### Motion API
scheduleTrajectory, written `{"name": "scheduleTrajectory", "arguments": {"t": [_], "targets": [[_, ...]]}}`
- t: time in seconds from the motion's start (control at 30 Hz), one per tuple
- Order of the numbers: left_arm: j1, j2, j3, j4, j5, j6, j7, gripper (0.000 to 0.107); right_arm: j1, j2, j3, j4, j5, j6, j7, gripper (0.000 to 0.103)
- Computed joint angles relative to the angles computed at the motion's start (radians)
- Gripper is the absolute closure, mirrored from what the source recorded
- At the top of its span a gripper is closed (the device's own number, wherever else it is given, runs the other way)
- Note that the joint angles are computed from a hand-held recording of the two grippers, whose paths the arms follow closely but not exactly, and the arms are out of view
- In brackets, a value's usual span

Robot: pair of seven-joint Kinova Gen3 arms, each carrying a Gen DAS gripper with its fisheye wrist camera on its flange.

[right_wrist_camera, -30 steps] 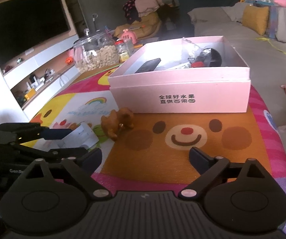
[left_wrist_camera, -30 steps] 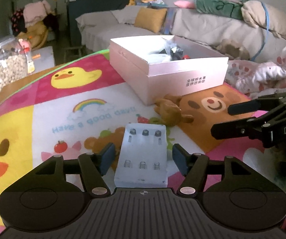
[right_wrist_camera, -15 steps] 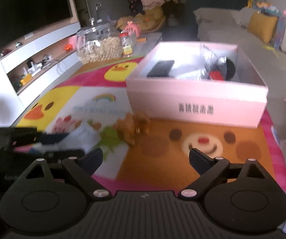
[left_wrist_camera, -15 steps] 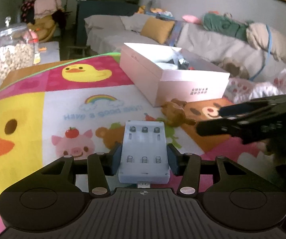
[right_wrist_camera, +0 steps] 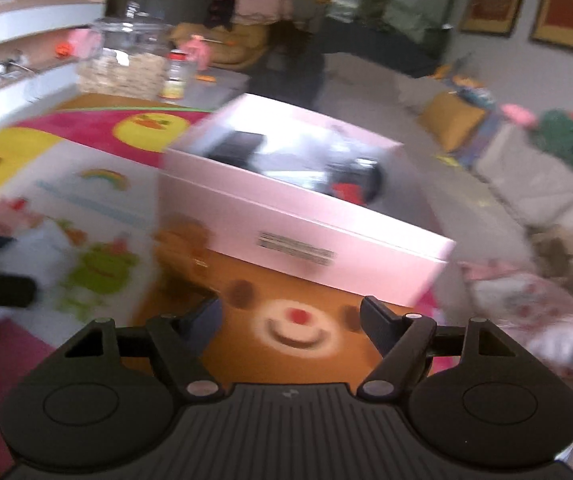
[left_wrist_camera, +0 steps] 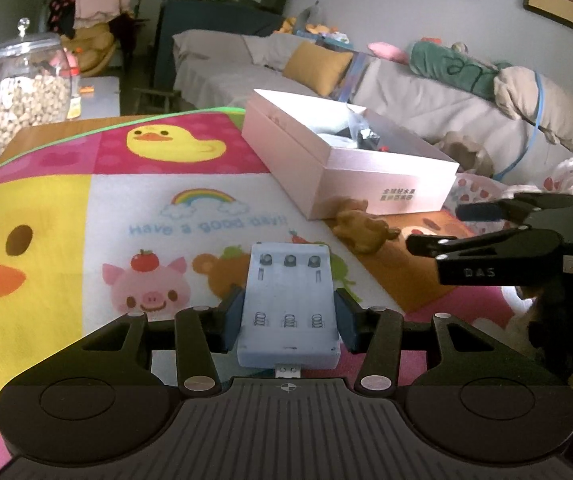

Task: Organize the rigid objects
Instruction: 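Grasp the brown toy dog with the right tool while the left tool holds the battery charger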

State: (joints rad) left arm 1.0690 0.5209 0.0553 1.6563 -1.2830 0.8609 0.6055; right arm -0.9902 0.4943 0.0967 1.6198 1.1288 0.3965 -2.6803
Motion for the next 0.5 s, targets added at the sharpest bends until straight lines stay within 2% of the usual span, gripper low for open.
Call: {"name": "scheduleTrajectory", "arguments": {"t": [0.07,0.2,0.3,0.37,0.5], "targets": [[0.000,0.000,0.000,0.000,0.000,0.000,0.001,0.055,0.035,-0.019,-0.022,0.020,-0.017,-0.039,-0.019,0.027],[0.000,0.000,0.001,0.000,0.001,0.001,-0.001,0.055,0.218,-0.041,-0.200,0.025,-0.173,-0.134,0.107,0.027],[0.000,0.002,0.002,-0.005,0.006,0.005,-0.010,0.055,0.300,-0.013,-0.320,-0.023,-0.261,-0.104,0.222,0.027],[-0.002,0.006,0.005,-0.017,0.021,0.014,-0.034,0.054,0.288,0.001,-0.320,-0.041,-0.258,-0.091,0.240,0.027],[0.008,0.023,0.005,-0.056,0.068,0.048,-0.106,0.054,0.122,0.013,-0.154,-0.065,-0.127,0.001,0.112,0.027]]}}
